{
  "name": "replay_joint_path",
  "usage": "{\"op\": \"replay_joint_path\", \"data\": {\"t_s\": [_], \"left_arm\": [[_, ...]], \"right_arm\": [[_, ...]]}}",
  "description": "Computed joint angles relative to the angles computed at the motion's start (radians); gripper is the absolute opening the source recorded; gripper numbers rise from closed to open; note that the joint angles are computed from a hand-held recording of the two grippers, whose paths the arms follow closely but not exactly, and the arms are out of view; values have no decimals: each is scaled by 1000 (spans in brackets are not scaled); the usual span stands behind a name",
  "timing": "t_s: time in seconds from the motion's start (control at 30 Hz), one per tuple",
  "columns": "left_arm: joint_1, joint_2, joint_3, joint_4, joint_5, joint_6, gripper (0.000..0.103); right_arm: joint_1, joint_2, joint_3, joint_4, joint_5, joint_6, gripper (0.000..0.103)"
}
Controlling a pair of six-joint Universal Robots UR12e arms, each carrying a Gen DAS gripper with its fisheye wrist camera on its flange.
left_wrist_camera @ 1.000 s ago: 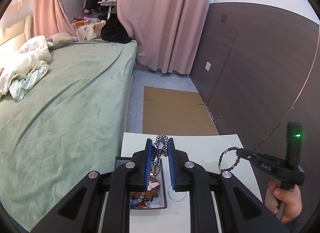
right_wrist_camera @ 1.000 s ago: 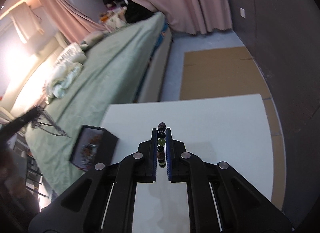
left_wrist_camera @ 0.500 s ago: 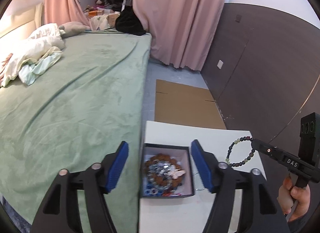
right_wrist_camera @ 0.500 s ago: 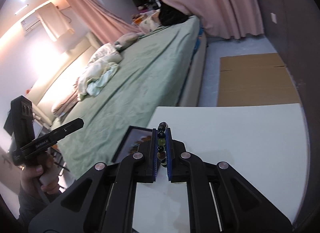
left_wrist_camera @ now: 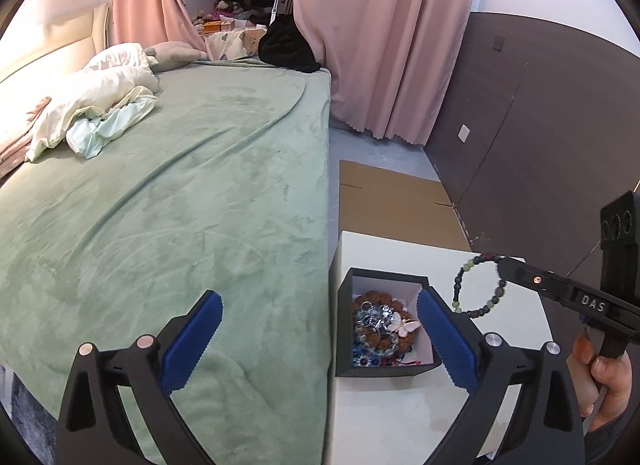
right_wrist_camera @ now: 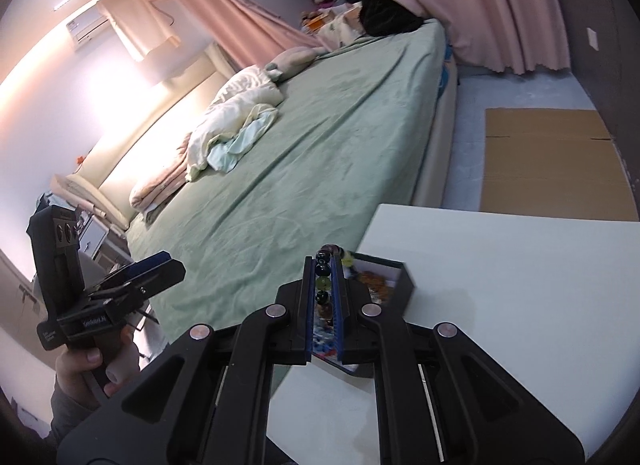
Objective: Organize jewelry
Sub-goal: 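Carry the chain and bead bracelet into the black box and open both tools, then grasp the silver hoop earring with the left tool and lift it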
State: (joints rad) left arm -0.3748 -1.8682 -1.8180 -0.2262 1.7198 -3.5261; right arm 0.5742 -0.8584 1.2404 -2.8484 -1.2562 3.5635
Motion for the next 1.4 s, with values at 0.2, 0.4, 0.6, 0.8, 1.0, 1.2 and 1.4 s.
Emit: {"op": "replay_joint_path", "data": {"t_s": [0.2,0.4,0.6,0.8,1.0,1.2,1.4], "left_arm": [[9,11,-21,5,18,-34,95],[7,16,-31,4,28,-55,95],[-6,6,-22,11,23,-43,95],[-28,-10,2,14,8,-22,95],[-48,-27,26,14,-17,-7,95],[-75,-55,59,9,-62,17,95],[-103,-95,94,16,-111,30,91]], "right_arm": [[16,54,-90,102,34,-22,12],[15,40,-60,82,-13,7,86],[-12,-9,17,65,-23,35,88],[-37,-60,92,72,-48,81,90],[-51,-95,142,83,-74,97,93],[-61,-116,172,107,-80,104,93],[-74,-146,222,73,-72,121,93]]}}
